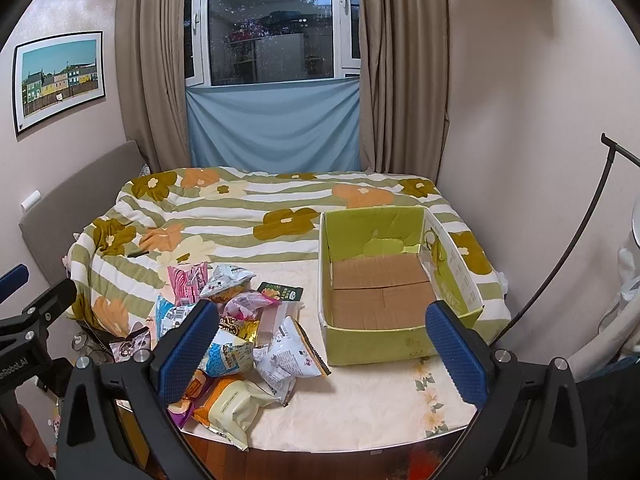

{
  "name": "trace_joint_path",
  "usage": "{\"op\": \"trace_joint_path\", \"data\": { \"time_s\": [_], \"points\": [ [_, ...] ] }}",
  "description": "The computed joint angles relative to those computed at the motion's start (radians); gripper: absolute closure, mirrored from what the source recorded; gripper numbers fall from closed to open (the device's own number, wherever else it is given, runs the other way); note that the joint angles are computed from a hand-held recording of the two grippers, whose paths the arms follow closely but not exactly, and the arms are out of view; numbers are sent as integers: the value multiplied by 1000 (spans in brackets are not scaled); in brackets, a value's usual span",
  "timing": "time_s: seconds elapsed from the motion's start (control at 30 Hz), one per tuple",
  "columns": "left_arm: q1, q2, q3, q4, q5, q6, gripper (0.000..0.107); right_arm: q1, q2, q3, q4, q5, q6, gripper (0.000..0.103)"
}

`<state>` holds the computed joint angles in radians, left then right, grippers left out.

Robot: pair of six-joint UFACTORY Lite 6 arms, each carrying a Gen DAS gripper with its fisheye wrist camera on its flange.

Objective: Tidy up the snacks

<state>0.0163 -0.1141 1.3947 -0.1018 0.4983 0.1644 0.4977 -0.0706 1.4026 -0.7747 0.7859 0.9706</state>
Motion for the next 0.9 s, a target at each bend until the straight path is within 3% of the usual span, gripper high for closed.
{"op": "trace_joint_path", "data": {
  "time_s": [0.9],
  "points": [
    [-3,-9,19,-7,32,1,4,-9,0,10,21,-1,-19,1]
  ]
}}
